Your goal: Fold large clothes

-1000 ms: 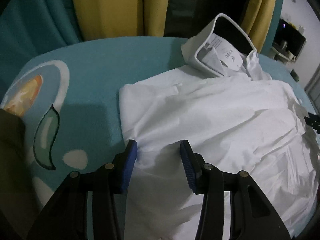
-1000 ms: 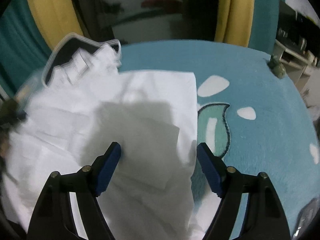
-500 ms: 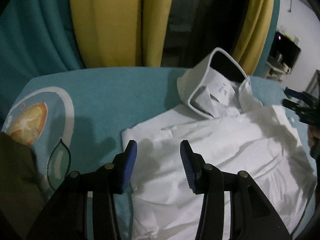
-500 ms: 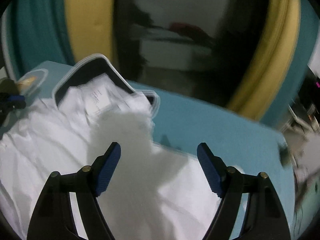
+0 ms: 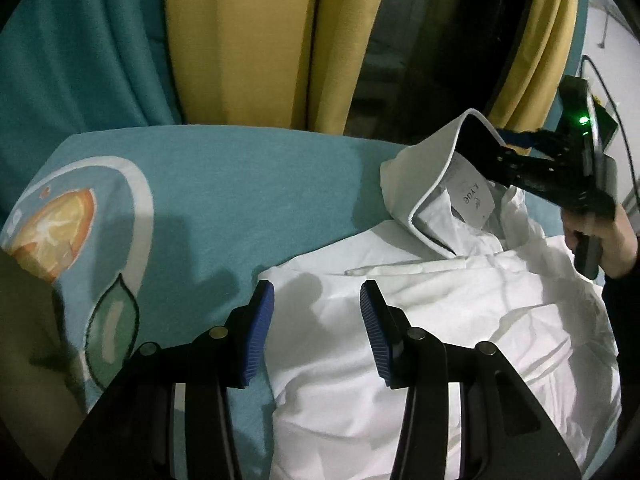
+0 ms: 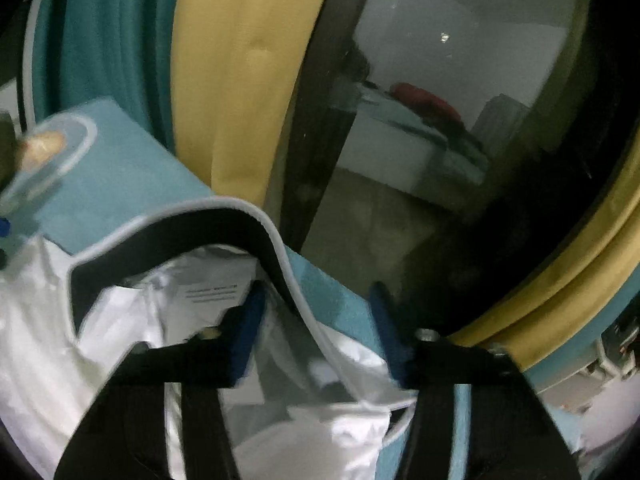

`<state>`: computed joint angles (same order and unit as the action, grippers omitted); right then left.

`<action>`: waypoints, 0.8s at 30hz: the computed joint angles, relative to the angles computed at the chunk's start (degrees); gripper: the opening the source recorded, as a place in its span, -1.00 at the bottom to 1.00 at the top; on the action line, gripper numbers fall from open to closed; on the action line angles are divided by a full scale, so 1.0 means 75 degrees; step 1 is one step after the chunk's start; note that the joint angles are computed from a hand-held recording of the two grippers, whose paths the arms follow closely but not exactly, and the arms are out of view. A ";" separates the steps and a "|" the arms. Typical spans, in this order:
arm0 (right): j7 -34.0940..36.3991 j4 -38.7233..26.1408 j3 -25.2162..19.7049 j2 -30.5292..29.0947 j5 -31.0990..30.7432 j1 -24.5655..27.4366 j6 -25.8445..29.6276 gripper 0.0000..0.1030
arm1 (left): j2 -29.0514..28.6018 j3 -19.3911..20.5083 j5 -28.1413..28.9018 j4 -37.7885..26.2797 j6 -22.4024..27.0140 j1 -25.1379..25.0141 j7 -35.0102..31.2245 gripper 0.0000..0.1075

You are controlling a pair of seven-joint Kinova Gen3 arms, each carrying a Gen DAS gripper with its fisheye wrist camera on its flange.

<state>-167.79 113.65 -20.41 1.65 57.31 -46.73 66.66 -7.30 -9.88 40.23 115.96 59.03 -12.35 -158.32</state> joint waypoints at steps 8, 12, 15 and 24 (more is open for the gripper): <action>-0.0182 0.0421 -0.0868 -0.0199 0.0415 -0.1232 0.1740 -0.91 | 0.0093 0.0153 0.0210 -0.0193 0.0040 0.0171 -0.0016 -0.12; 0.0301 0.0792 -0.0933 -0.0484 -0.0507 -0.1286 0.0956 -0.91 | 0.0249 0.0264 0.0400 -0.0518 0.0074 0.0238 0.0209 -0.12; 0.0335 0.1174 -0.0965 -0.0769 -0.0874 -0.0939 0.0083 -0.89 | 0.0401 0.0330 0.0798 -0.0762 0.0252 0.0311 0.0090 -0.12; 0.1311 0.1758 -0.0237 -0.2224 -0.2534 0.0019 -0.2106 -0.24 | 0.1553 0.1445 0.0043 -0.1228 -0.0338 0.1136 0.0961 0.01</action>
